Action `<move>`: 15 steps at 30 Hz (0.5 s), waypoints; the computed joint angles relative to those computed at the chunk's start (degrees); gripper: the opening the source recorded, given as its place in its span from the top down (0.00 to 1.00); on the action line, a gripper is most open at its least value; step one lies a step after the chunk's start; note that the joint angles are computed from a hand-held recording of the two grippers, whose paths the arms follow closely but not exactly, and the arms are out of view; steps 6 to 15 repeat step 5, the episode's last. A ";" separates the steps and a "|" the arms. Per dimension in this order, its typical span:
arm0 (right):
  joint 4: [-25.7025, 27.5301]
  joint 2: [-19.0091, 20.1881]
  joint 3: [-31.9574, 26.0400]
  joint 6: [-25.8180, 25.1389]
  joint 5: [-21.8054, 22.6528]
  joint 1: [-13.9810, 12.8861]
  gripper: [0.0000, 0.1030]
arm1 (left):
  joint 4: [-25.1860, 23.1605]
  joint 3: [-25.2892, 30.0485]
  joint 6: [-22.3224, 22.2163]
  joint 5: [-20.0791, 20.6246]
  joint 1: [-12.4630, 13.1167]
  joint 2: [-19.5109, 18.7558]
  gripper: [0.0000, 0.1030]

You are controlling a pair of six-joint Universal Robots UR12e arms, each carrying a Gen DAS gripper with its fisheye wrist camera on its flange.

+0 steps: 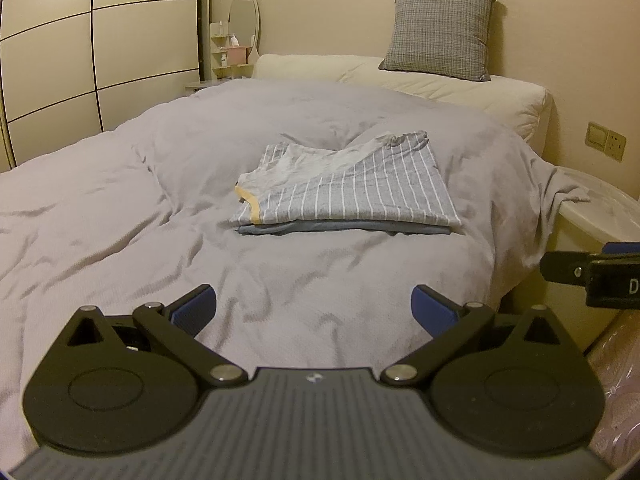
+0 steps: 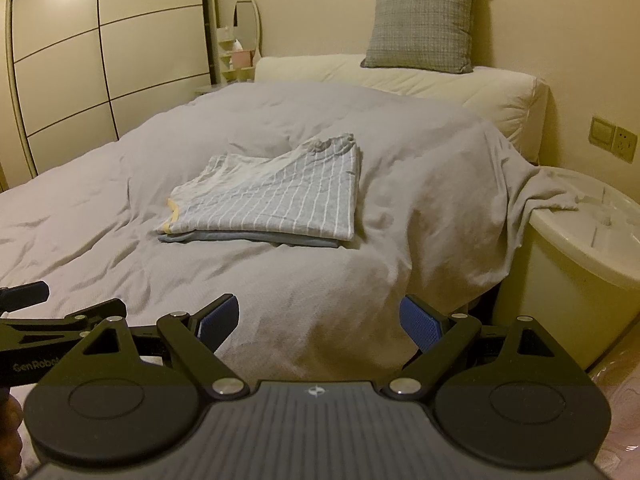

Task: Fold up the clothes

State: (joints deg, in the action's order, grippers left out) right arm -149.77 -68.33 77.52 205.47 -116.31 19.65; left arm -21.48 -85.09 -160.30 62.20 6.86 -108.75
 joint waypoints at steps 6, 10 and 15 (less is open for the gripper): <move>-0.06 0.05 -0.12 -0.23 0.12 -0.01 0.13 | 1.83 -0.51 -0.53 -0.51 0.19 0.09 0.01; -0.06 0.05 -0.12 -0.23 0.12 -0.01 0.13 | 1.83 -0.51 -0.53 -0.51 0.19 0.09 0.01; -0.06 0.05 -0.12 -0.23 0.12 -0.01 0.13 | 1.83 -0.51 -0.53 -0.51 0.19 0.09 0.01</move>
